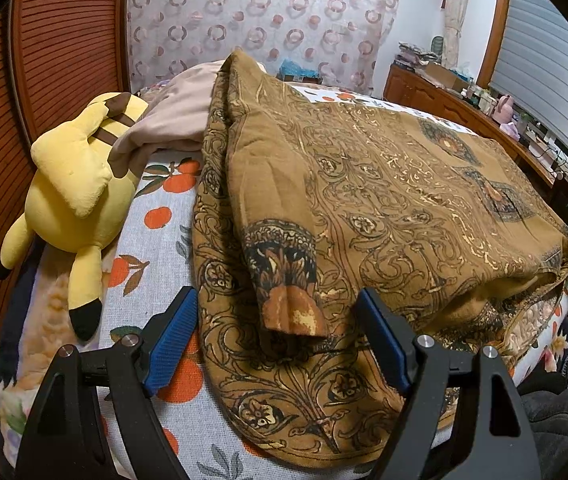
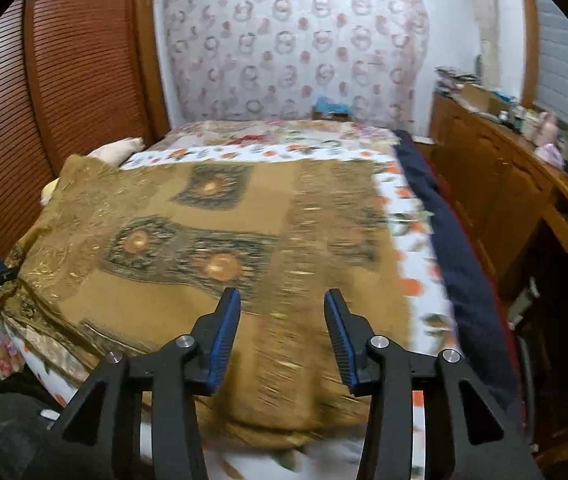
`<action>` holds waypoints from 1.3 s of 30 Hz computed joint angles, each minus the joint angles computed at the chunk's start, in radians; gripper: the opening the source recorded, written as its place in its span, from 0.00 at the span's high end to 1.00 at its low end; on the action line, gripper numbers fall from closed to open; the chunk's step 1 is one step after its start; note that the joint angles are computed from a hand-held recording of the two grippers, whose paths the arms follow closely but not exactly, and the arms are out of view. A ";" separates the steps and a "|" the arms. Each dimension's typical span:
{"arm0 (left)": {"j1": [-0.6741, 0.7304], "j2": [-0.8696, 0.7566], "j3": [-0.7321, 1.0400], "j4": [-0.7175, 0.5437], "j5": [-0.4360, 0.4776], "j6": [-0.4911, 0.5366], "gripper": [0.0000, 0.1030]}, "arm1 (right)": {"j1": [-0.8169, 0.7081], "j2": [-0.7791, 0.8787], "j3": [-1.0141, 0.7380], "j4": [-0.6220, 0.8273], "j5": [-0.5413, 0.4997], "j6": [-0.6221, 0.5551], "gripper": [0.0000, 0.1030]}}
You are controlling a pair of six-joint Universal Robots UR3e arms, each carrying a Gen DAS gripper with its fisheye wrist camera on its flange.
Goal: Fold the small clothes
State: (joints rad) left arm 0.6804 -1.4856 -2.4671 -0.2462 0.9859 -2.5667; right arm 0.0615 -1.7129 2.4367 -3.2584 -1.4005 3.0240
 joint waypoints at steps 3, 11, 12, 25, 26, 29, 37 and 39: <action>0.000 0.006 -0.002 -0.008 -0.004 -0.001 0.21 | 0.107 0.162 -0.097 -0.039 -0.050 0.023 0.55; -0.006 -0.003 0.002 0.006 0.002 -0.015 0.21 | 0.235 0.278 -0.227 0.012 0.005 0.001 0.55; -0.008 -0.004 0.001 0.010 0.003 -0.018 0.21 | 0.252 0.288 -0.245 0.023 0.014 -0.002 0.55; -0.006 0.001 -0.001 0.003 -0.002 -0.016 0.21 | 0.412 0.419 -0.389 0.090 0.135 -0.069 0.78; -0.006 0.001 -0.001 0.003 -0.002 -0.016 0.21 | 0.417 0.429 -0.402 0.104 0.139 -0.077 0.78; -0.005 0.002 -0.002 0.002 -0.003 -0.014 0.21 | 0.437 0.478 -0.448 0.138 0.122 -0.096 0.78; -0.003 0.002 -0.003 0.004 -0.004 -0.013 0.21 | 0.482 0.595 -0.552 0.179 0.014 -0.105 0.78; -0.004 0.001 -0.001 0.001 -0.003 -0.011 0.21 | 0.486 0.614 -0.566 0.168 0.011 -0.110 0.78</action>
State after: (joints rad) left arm 0.6767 -1.4842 -2.4683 -0.2457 0.9833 -2.5782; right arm 0.5480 -1.0991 1.8710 -3.0906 -1.3892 2.9138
